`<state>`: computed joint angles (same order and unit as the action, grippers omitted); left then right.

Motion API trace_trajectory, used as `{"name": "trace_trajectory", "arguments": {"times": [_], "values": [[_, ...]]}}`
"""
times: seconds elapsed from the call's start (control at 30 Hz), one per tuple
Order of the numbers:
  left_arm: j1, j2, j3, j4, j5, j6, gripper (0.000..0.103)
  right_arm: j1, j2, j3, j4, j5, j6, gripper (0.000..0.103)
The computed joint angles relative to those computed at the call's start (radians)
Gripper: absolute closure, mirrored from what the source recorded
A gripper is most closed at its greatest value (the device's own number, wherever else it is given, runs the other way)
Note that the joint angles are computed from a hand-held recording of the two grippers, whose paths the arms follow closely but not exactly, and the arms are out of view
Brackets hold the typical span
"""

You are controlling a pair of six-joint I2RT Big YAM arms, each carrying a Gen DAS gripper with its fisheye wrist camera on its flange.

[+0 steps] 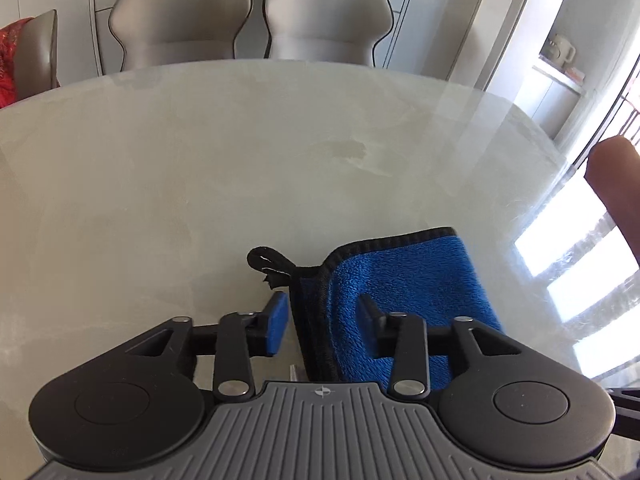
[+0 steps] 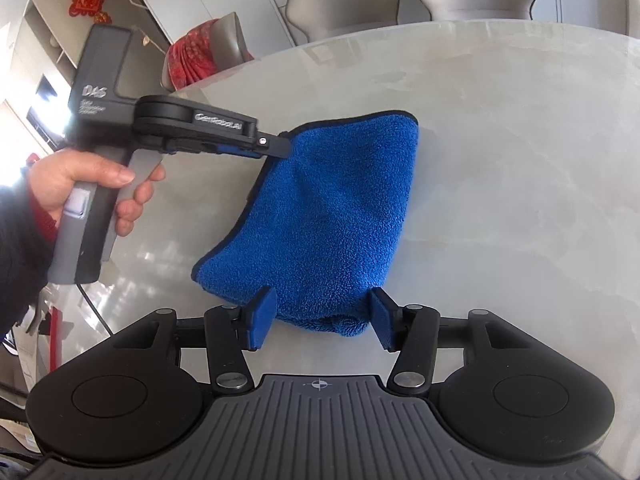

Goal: Fold towel

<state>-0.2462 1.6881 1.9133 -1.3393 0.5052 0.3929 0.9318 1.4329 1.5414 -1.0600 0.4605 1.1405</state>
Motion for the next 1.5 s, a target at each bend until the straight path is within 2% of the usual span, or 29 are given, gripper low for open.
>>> {"name": "trace_trajectory", "arguments": {"times": [0.07,0.17,0.3,0.4,0.43,0.47,0.57,0.6,0.67,0.77,1.0,1.1,1.2,1.3,1.5], "values": [[0.016,-0.014,-0.005,-0.062,0.044,0.03,0.049,0.001,0.0,0.001,-0.004,0.002,0.006,0.051],[0.03,-0.056,-0.059,-0.111,0.03,0.06,0.049,0.003,0.003,0.004,-0.007,0.005,0.009,0.05],[0.04,-0.1,-0.138,-0.132,0.015,0.059,0.05,0.007,0.01,0.012,-0.016,0.008,0.012,0.049],[0.036,-0.126,-0.182,-0.111,0.001,0.053,0.052,0.008,0.013,0.017,-0.023,0.007,0.013,0.048],[0.034,-0.132,-0.193,-0.102,-0.003,0.052,0.056,0.008,0.013,0.018,-0.025,0.006,0.014,0.048],[0.032,-0.143,-0.207,-0.087,-0.009,0.055,0.068,0.008,0.014,0.02,-0.028,0.005,0.016,0.048],[0.028,-0.16,-0.224,-0.063,-0.03,0.078,0.083,0.01,0.016,0.024,-0.039,0.004,0.023,0.047],[0.03,-0.159,-0.22,-0.067,-0.027,0.081,0.088,0.012,0.017,0.026,-0.042,0.009,0.025,0.047],[0.035,-0.158,-0.213,-0.074,-0.024,0.087,0.089,0.016,0.018,0.031,-0.046,0.021,0.026,0.047],[0.039,-0.16,-0.219,-0.073,-0.034,0.108,0.089,0.022,0.019,0.037,-0.05,0.039,0.026,0.047],[0.034,-0.174,-0.234,-0.057,-0.049,0.113,0.087,0.018,0.015,0.033,-0.001,0.062,-0.032,0.047],[0.039,-0.171,-0.235,-0.058,-0.049,0.111,0.083,0.01,0.009,0.003,0.084,0.04,-0.096,0.047],[0.05,-0.165,-0.237,-0.063,-0.039,0.102,0.075,-0.006,0.033,0.014,0.044,-0.021,-0.096,0.047],[0.055,-0.167,-0.245,-0.053,-0.039,0.1,0.07,-0.012,0.034,0.017,0.03,-0.037,-0.115,0.047],[0.058,-0.177,-0.212,-0.023,-0.011,0.078,0.072,-0.015,0.013,0.017,0.012,-0.017,-0.076,0.047]]}}
